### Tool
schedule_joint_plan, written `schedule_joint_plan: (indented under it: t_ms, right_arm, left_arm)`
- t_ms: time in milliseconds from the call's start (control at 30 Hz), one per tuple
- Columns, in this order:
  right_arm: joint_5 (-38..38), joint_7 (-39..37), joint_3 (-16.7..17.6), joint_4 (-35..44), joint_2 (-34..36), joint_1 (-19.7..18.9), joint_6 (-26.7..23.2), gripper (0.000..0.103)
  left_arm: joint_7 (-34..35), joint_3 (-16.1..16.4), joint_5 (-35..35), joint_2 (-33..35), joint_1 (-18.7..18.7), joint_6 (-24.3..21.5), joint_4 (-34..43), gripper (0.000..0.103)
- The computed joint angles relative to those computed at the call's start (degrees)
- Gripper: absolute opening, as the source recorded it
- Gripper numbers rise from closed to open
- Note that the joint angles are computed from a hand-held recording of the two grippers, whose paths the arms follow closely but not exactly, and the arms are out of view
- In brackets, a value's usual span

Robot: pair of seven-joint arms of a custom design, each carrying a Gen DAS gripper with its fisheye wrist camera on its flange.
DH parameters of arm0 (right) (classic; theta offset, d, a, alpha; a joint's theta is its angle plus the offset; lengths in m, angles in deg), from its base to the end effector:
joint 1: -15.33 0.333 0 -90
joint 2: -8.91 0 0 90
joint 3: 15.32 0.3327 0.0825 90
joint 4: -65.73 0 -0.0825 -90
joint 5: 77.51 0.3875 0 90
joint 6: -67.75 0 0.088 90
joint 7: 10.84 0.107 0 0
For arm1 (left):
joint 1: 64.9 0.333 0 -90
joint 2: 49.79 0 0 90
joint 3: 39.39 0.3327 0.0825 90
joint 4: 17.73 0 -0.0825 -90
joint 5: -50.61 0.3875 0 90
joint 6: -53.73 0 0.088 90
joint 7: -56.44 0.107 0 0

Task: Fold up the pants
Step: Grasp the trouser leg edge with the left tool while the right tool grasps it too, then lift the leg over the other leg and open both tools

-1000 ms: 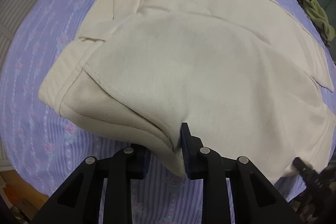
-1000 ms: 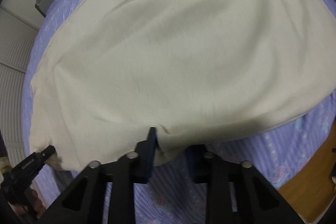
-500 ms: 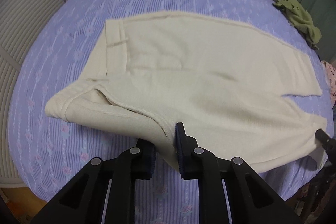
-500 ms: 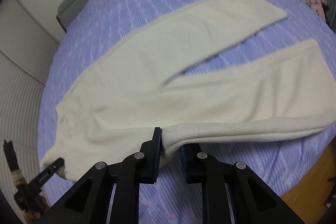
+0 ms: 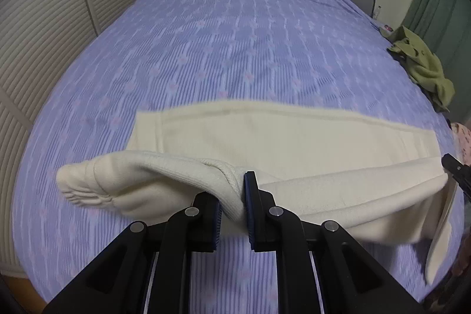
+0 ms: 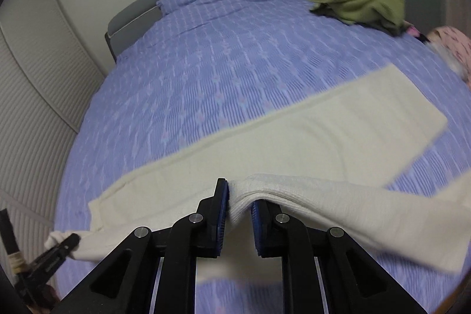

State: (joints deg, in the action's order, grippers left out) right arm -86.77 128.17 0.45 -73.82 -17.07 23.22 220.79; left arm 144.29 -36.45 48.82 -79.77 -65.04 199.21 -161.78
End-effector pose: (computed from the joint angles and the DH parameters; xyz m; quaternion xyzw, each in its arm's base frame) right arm 0.4104 0.2006 0.5529 -0.5539 0.7577 -0.1661 0.3025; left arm 0.4230 0.0233 0.5339 -0.7162 0.6430 -0.2079 0.1743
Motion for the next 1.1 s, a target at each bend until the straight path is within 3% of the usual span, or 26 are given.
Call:
schedule_joint_plan:
  t_ms: [100, 200, 400, 633, 733, 800, 867, 933, 1100]
  right_arm:
    - [-1.91, -2.38, -1.24, 6.59, 10.28, -1.07, 1.78, 0.016]
    - [-0.92, -6.33, -4.59, 12.78, 18.62, 1.33, 1.44, 0.016]
    - [1.07, -13.67, -9.1, 24.36, 31.88, 5.68, -4.19, 0.016]
    - [4.69, -16.19, -13.39, 28.44, 37.38, 9.14, -5.12, 0.016]
    - [6.68, -17.69, -14.03, 30.57, 39.11, 9.65, -8.29, 0.018]
    - [7.35, -17.93, -14.32, 31.19, 38.96, 10.02, -9.76, 0.023]
    - [10.18, -19.88, -13.76, 31.13, 38.09, 9.66, -9.74, 0.039]
    - [12.05, -21.38, -13.3, 29.96, 36.3, 9.73, -8.3, 0.06]
    - [7.02, -20.46, -12.15, 22.01, 26.33, 11.55, -5.21, 0.063]
  left_arm:
    - [-1.04, -0.88, 0.72, 9.36, 0.72, 1.77, 6.01, 0.015]
    - [-2.96, -2.33, 2.04, 18.3, 2.43, 1.07, 12.7, 0.015]
    - [-4.04, -4.15, 2.06, 30.8, 5.27, -2.09, 22.28, 0.015]
    - [-6.93, -6.03, 6.08, 37.16, 6.59, -2.84, 26.86, 0.017]
    - [-7.13, -6.62, 5.34, 38.4, 7.05, -4.93, 28.78, 0.02]
    - [-5.61, -7.07, 2.34, 38.37, 7.85, -5.48, 29.57, 0.033]
    - [-5.01, -7.12, 1.02, 37.03, 8.19, -2.71, 28.71, 0.075]
    - [-7.69, -6.59, 4.43, 33.97, 7.62, 1.81, 26.06, 0.078]
    - [2.43, -6.67, 2.29, 25.11, 6.33, 2.67, 20.45, 0.078]
